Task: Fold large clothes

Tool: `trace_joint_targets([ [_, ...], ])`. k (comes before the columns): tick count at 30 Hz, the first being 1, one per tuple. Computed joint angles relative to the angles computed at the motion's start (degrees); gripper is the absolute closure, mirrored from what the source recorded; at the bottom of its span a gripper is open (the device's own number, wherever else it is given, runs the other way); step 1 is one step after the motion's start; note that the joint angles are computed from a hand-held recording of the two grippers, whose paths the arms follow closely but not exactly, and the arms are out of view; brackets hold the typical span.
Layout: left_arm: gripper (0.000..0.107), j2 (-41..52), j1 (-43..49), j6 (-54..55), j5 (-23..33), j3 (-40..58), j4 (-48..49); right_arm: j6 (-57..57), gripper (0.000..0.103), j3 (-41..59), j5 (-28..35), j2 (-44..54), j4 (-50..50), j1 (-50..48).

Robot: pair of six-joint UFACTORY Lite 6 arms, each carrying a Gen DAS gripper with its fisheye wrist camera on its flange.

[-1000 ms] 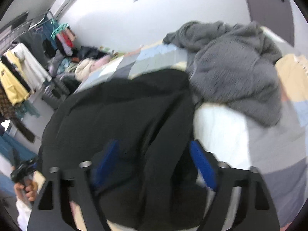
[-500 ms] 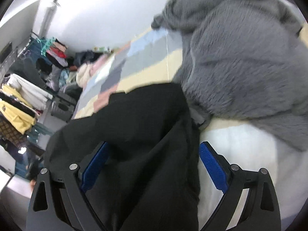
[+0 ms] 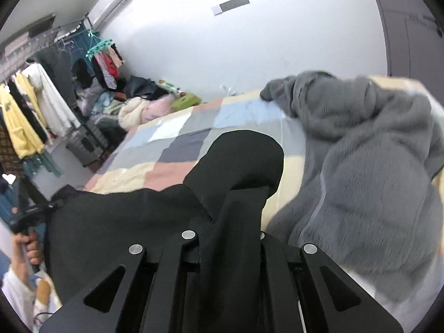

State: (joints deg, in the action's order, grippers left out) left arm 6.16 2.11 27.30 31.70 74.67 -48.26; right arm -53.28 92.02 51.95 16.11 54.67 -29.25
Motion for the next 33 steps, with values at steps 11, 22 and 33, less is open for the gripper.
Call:
trace_joint_targets([
  [11,0.097,14.4,-9.9,-32.7,-6.6,9.1,37.4,10.3,0.095,1.6,-11.8,10.5,-14.2,7.9],
  [22,0.026,2.2,-12.9,-42.3,5.2,9.8,42.1,20.5,0.034,6.8,6.1,2.5,-16.1,0.0],
  [33,0.005,-8.1,-35.9,-62.1,31.1,32.1,62.5,29.2,0.001,26.1,25.2,-11.7,-12.6,-5.3],
])
